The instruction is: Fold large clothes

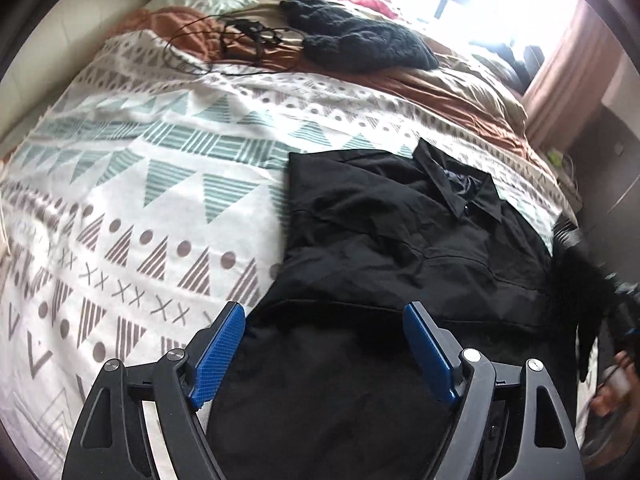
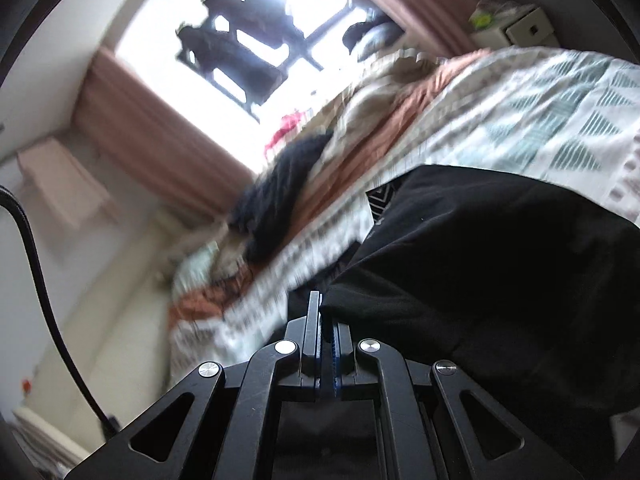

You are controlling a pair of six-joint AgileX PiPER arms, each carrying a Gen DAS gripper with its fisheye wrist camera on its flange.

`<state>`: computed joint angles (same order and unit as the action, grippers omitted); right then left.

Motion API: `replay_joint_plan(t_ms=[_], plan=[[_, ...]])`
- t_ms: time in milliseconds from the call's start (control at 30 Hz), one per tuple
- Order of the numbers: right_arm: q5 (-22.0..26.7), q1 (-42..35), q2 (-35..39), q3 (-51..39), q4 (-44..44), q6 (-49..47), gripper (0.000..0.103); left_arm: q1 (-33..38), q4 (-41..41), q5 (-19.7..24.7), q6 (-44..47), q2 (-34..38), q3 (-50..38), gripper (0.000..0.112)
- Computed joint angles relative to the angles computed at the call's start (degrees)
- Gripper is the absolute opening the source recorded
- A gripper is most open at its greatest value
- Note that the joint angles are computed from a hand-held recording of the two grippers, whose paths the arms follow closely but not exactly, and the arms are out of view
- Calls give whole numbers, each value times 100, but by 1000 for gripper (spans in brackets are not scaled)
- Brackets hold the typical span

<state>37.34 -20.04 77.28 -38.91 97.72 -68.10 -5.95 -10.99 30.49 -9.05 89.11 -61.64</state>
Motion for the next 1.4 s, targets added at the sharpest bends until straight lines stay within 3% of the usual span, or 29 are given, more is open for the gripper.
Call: replay_joint_plan(t_ms=[133,200,267,367,433,467,600,700,800,933,1033,1100,1133,1233,1400], plan=[[-796,899,727,-342,-1164,1046,9,288,-618,19,533,45,67,82],[-913,1144,1072,-471,-1820,1860,12,332,-727,15,683,12,99,82],[-503,1062,1265,-405,-1750,1937,36,399,-906,-3,883,-71,153,82],[-189,741,961,111,-1304,1576,49,513,-1173,-18,1086,-169,221,82],[-165,391,521,417,-1460,1810,64,549,-1271,-15,1156,-185,246,82],[-149,265,300,494,-1560,2060,67,552,-1278,-12,1159,-184,248,82],[660,-1025,-7,993,-1446,1896,67,551,-1285,-25,1171,-184,257,82],[995,-1934,-242,1457,-1569,1813,67,563,-1317,-2,1182,-172,256,82],[1521,-3012,-123,1680,-1646,1605,67,545,-1314,-27,1173,-158,258,82],[1179,-3512,-292,1713,-1821,1946,67,513,-1172,-70,1043,-136,262,82],[1312,-3712,113,1664,-1746,1787,67,531,-1120,-50,999,-236,295,82],[1353,-3820,360,1685,-1624,1779,64,537,-1029,-70,967,-358,338,82],[1351,-3893,371,1739,-1502,1744,54,553,-953,-70,927,-440,362,82],[1444,-4099,416,1733,-1302,1436,6,737,-1153,3,1141,-632,439,82],[1789,-4088,-613,1847,-1103,1479,4,1183,-1757,93,1740,-1022,827,82]])
